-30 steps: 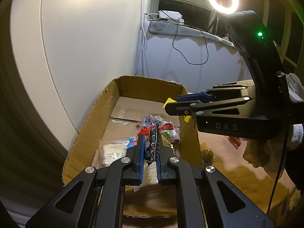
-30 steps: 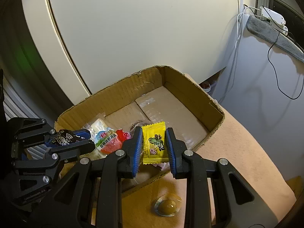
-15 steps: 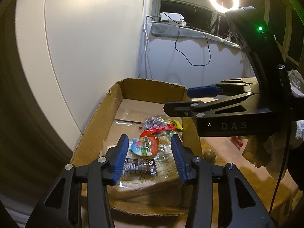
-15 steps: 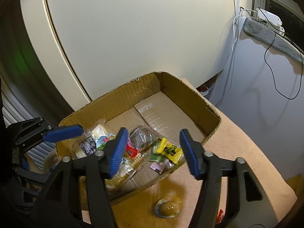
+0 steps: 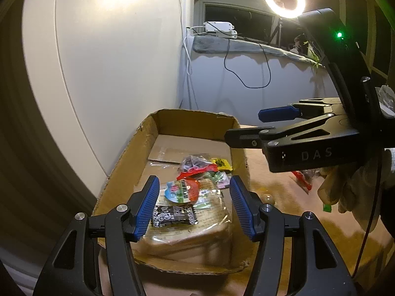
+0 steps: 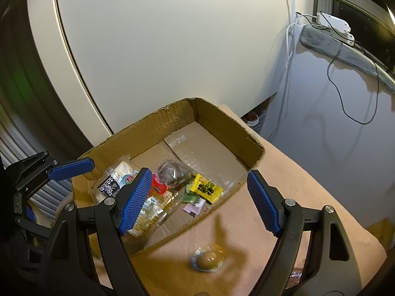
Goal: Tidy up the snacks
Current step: 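Move both grippers back to the Snickers bar and red-edged chocolate bag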
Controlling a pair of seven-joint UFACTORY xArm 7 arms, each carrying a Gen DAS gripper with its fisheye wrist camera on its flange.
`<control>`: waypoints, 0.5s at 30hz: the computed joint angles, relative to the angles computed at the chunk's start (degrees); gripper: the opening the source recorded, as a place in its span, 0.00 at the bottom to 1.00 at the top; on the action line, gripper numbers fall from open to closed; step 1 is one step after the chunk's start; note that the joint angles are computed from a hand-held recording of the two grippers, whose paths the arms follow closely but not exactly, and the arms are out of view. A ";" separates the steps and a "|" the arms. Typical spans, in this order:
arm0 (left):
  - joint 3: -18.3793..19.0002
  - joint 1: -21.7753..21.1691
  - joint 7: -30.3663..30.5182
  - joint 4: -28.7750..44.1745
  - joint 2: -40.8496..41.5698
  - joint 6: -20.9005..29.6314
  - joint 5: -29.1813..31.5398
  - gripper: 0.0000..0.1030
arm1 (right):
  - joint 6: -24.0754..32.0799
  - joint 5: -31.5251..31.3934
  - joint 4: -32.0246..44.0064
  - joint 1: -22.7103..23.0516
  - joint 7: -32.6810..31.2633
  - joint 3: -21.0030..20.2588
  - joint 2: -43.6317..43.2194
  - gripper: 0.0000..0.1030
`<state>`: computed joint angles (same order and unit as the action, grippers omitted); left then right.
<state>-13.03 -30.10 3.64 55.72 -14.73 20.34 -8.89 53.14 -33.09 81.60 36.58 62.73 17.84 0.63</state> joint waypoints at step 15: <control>-2.82 -2.24 -3.07 -0.42 -2.10 -0.39 2.61 0.57 | 3.80 2.09 -11.54 -4.34 3.77 5.20 -15.03 0.80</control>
<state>-15.85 -32.34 0.57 55.30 -16.83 19.95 -6.28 56.93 -31.00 70.07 32.24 66.50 23.04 -14.39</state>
